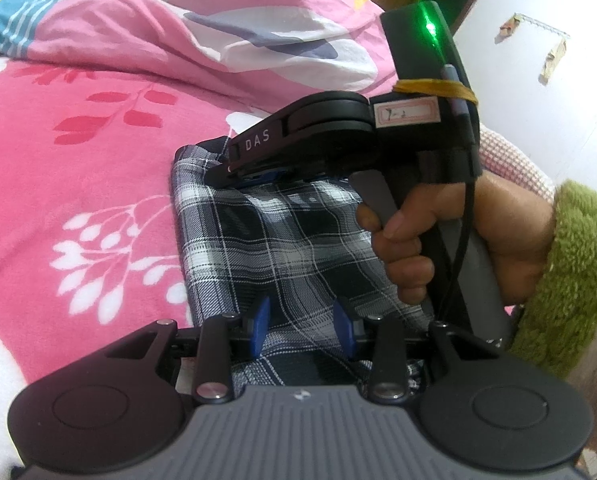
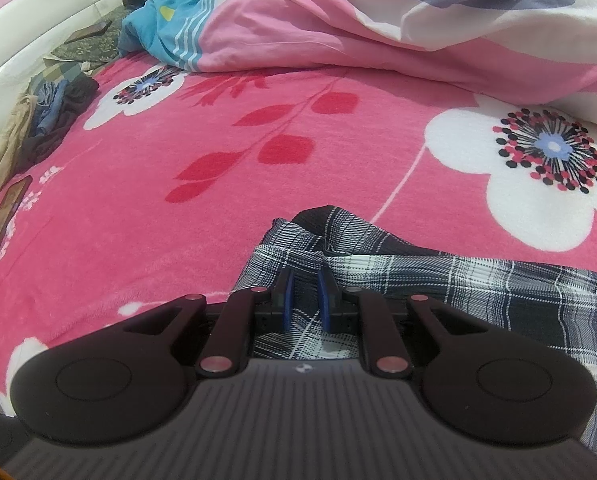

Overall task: Fold clothes
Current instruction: 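Open the right tool and withdraw it from the folded pants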

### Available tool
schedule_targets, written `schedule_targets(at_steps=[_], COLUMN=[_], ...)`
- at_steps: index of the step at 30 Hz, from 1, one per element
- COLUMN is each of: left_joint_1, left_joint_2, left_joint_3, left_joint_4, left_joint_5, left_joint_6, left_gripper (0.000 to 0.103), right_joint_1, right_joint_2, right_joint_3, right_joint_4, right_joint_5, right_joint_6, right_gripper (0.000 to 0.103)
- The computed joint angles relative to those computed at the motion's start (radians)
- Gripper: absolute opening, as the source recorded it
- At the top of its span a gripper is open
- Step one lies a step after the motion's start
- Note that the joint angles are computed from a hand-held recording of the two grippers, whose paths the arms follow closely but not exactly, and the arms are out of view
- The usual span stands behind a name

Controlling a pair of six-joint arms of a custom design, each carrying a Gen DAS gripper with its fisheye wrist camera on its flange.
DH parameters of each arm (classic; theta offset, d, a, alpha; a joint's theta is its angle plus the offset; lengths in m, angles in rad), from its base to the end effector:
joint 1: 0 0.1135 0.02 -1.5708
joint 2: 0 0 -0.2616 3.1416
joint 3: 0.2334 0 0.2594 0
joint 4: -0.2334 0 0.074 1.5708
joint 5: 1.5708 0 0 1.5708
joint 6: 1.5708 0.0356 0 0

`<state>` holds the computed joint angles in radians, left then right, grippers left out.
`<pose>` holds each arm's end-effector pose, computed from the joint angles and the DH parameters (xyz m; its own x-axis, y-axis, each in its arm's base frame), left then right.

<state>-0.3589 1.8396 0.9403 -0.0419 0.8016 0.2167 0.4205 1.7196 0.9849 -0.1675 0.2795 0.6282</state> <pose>0.3202 -0.1475 0.1256 -0.6014 0.3853 -0.6999 0.7881 0.4298 -0.4405 0.3266 0.1353 0.1626 -0.7184 0.2975 -0.6288 0.2298 0.9547 0.1892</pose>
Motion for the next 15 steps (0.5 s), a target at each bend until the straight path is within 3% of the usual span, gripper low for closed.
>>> schedule_targets(at_steps=[4, 9, 12, 15], left_joint_1=[-0.011, -0.029, -0.036, -0.041], left_joint_2=[-0.020, -0.061, -0.066, -0.060], left_joint_3=[-0.021, -0.087, -0.090, -0.050], left_joint_4=[0.017, 0.093, 0.097, 0.032], left_joint_5=[-0.022, -0.066, -0.077, -0.083], left_joint_6=[0.022, 0.047, 0.062, 0.067], left_gripper=[0.037, 0.038, 0.039, 0.040], right_joint_1=[0.002, 0.044, 0.105, 0.211], right_joint_2=[-0.051, -0.300, -0.527, -0.713], right_joint_3=[-0.017, -0.152, -0.258, -0.329], right_joint_4=[-0.012, -0.090, -0.232, -0.436], right_joint_5=[0.010, 0.130, 0.241, 0.361], right_joint_6=[0.009, 0.076, 0.174, 0.316], right_gripper=[0.014, 0.021, 0.023, 0.023])
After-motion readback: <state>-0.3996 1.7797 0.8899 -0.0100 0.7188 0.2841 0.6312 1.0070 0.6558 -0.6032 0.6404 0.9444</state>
